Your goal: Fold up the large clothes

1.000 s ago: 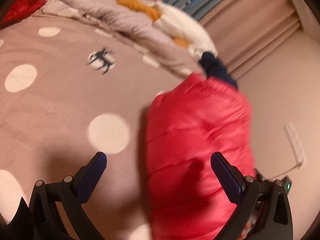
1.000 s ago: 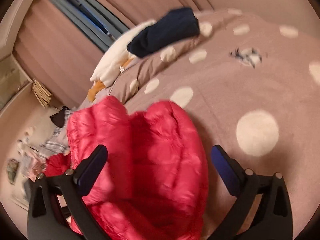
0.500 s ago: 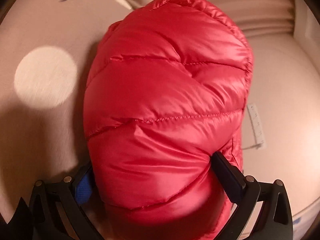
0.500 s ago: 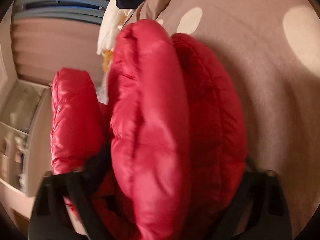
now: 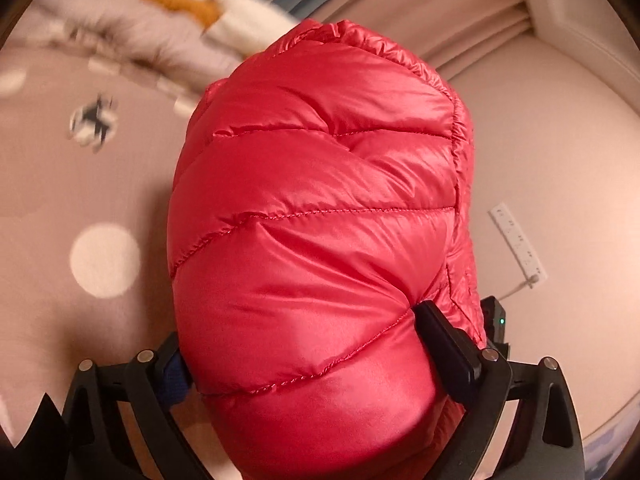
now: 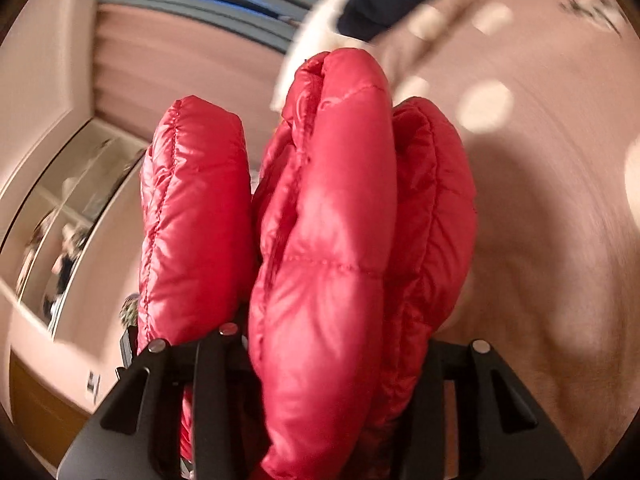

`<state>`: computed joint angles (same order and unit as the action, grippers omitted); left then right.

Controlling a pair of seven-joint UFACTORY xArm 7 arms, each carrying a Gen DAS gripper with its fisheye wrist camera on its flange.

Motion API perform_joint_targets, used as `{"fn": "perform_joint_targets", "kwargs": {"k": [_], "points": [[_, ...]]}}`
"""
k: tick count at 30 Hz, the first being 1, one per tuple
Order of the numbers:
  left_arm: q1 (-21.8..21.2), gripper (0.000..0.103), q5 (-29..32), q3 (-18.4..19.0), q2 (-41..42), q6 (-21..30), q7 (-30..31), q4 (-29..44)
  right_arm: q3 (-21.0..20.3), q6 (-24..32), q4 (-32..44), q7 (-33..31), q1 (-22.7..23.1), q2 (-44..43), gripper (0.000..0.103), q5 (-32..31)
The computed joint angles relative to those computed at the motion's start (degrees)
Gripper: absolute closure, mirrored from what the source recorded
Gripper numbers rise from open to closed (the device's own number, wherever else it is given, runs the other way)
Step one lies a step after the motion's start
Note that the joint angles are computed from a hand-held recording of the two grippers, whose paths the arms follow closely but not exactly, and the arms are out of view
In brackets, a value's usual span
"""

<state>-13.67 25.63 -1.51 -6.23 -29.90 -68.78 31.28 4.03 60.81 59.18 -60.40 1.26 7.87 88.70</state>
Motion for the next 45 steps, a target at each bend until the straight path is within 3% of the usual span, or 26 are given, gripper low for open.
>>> {"fn": "perform_joint_targets", "kwargs": {"k": [1,2,4,6,8,9,11,15,19,23,27,29,32,35,36,37,38,39,40,42,43,45], "points": [[0.41,0.006,-2.34,-1.51,-1.28,0.79,1.93,-0.39,-0.01,1.23,-0.62,-0.98,-0.26,-1.08,0.063,0.71],[2.58,0.006,-5.58,-5.4,-3.98,2.13,4.47,-1.55,-0.14,2.88,-1.39,-2.06,-0.47,-2.28,0.063,1.65],[9.96,0.006,-7.94,-14.31,-7.45,4.27,6.07,-2.16,-0.4,4.65,-1.28,-2.34,-0.33,-2.71,0.062,2.45],[12.0,0.006,-10.95,-17.96,-13.36,6.15,7.54,-5.11,-0.61,6.36,-2.34,-3.11,-0.17,-4.12,0.061,3.21],[11.25,0.006,-12.7,-18.01,-17.9,7.73,9.15,-7.48,-0.72,6.91,-3.78,-4.02,0.44,-6.04,0.06,3.63],[10.09,0.006,-12.28,-15.34,-19.22,6.95,10.04,-9.53,-0.97,7.11,-4.41,-4.17,0.68,-7.0,0.06,3.58],[8.02,0.006,-13.13,-13.78,-22.33,8.47,10.68,-11.07,-1.28,7.3,-5.86,-4.77,1.39,-9.1,0.06,3.64],[5.59,0.006,-18.51,-13.27,-28.47,10.74,15.89,-13.95,-2.04,8.75,-7.72,-6.81,2.71,-12.09,0.06,3.48],[5.86,0.006,-22.43,-14.59,-36.35,14.49,18.55,-16.37,-2.24,9.82,-6.91,-7.99,4.4,-12.81,0.059,4.15],[7.67,0.006,-22.1,-16.06,-43.32,17.88,17.34,-18.06,-1.67,10.46,-5.24,-7.45,6.14,-12.64,0.057,5.6],[10.23,0.006,-20.42,-15.17,-42.28,15.71,18.08,-17.24,-0.83,8.23,-2.02,-8.13,7.54,-11.77,0.054,6.11],[11.14,0.006,-19.27,-12.84,-38.87,13.92,18.84,-15.78,-0.08,4.74,0.19,-8.5,8.38,-10.73,0.053,6.53],[17.92,0.006,-20.11,-15.18,-29.71,8.23,20.13,-13.02,1.33,-1.21,6.0,-7.12,9.56,-5.43,0.051,4.99],[19.91,0.005,-24.41,-14.89,-17.36,4.23,26.19,-9.82,3.22,-9.17,12.0,-6.25,10.88,1.55,0.047,2.06],[17.74,0.005,-26.51,-12.38,-13.21,4.3,28.52,-8.64,1.84,-14.06,14.63,-5.25,13.82,5.23,0.043,0.2],[14.25,0.005,-26.55,-7.58,-8.17,5.15,28.74,-6.69,-1.94,-20.06,16.63,-2.91,19.15,8.33,0.039,-1.71],[13.01,0.005,-24.28,-4.35,-2.17,8.39,26.57,-3.77,-6.97,-26.05,18.85,1.84,25.15,12.26,0.029,-5.84],[10.87,0.005,-19.8,-0.25,2.97,9.23,22.38,-1.44,-10.43,-32.05,20.49,7.83,29.75,15.86,0.028,-11.84],[10.68,0.0,-17.65,1.45,8.87,7.67,19.06,0.02,-11.48,-37.84,21.95,13.34,31.94,20.14,0.028,-17.84],[15.43,0.0,-16.36,-1.73,13.5,0.48,15.79,-0.37,-7.39,-43.8,23.05,18.93,29.15,25.53,0.024,-26.98],[16.58,0.0,-14.28,-2.08,13.56,-0.35,16.08,-0.55,-1.96,-44.08,23.39,18.55,24.15,26.06,0.019,-27.95],[14.91,0.0,-12.47,-0.01,10.69,5.09,15.89,-0.15,1.94,-45.03,24.34,21.28,20.75,26.69,0.02,-31.8]]}}
